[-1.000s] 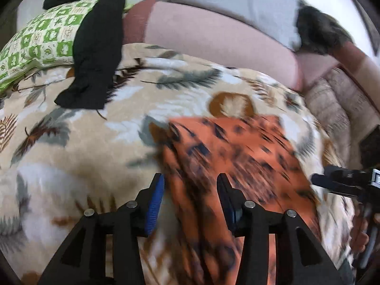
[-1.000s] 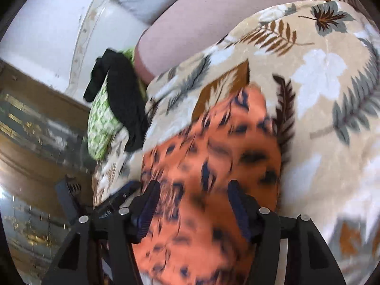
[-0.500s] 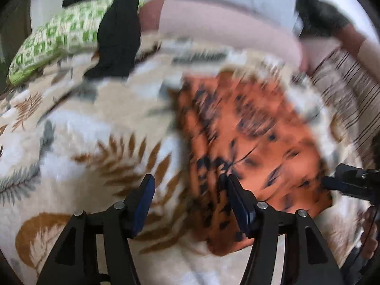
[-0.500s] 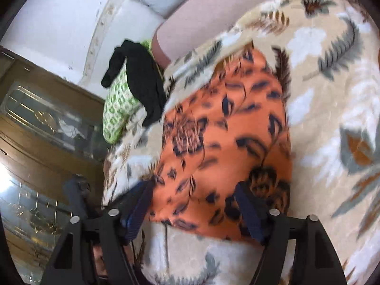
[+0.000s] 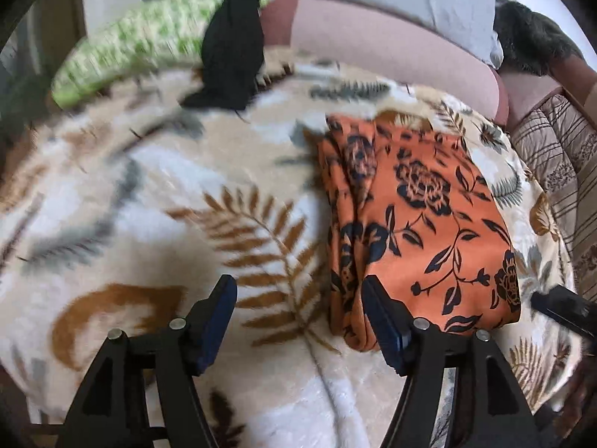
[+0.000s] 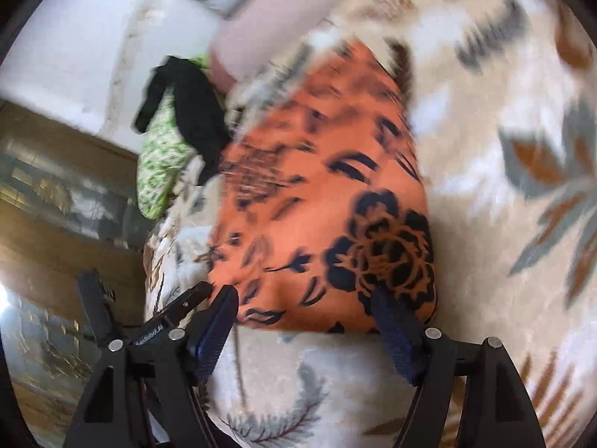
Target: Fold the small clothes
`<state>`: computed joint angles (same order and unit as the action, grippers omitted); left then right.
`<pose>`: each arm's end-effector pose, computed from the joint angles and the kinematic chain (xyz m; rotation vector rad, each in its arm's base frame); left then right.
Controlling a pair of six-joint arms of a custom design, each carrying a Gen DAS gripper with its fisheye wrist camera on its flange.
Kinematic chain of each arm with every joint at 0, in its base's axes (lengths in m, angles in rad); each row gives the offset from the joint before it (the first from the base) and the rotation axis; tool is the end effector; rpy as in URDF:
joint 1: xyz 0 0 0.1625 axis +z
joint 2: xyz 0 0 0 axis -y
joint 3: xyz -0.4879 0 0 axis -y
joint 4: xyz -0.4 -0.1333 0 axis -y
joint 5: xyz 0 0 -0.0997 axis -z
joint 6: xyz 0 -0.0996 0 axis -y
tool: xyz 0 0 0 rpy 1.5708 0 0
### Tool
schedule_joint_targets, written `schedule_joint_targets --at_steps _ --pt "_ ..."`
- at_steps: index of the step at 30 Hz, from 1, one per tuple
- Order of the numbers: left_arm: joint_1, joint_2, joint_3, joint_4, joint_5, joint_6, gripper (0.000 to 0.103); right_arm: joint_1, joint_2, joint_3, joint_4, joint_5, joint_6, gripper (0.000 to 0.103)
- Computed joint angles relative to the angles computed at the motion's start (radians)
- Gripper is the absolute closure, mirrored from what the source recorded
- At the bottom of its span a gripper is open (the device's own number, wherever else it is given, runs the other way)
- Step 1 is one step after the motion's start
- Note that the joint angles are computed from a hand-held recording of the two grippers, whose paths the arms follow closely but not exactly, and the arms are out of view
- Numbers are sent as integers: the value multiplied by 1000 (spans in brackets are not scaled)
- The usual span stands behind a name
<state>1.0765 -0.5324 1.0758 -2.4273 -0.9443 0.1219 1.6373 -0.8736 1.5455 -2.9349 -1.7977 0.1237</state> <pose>-0.2499 -0.8678 0.1573 0.6440 2.4503 -0.5442 0.1615 -0.7560 0.2765 -0.1955 -2.8011 1.0375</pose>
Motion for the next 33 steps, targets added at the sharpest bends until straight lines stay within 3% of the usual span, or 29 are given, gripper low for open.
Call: schedule_joint_targets --at_steps 2,6,11,13,17,23,29,33 --pt "-10 -36 48 -36 -5 -6 31 53 1 -6 1 -127 -64 27" --pt "-31 -102 155 -128 -1 10 23 114 -19 49 -53 -298 -131 22" --pt "-52 -166 262 -214 15 40 19 156 -36 106 64 -487 -72 3" --pt "-59 -185 294 -229 46 39 13 160 -30 122 77 -528 -43 1" --pt "-70 -208 342 -264 105 56 13 174 -24 146 100 -594 11 1" --pt "-85 -237 380 -303 110 78 12 224 -2 119 30 -733 -51 1" --pt "-120 -248 409 -386 125 150 12 256 20 90 -46 -793 -129 1" --pt "-135 -256 415 -392 99 149 12 254 26 72 -23 -799 -119 1"
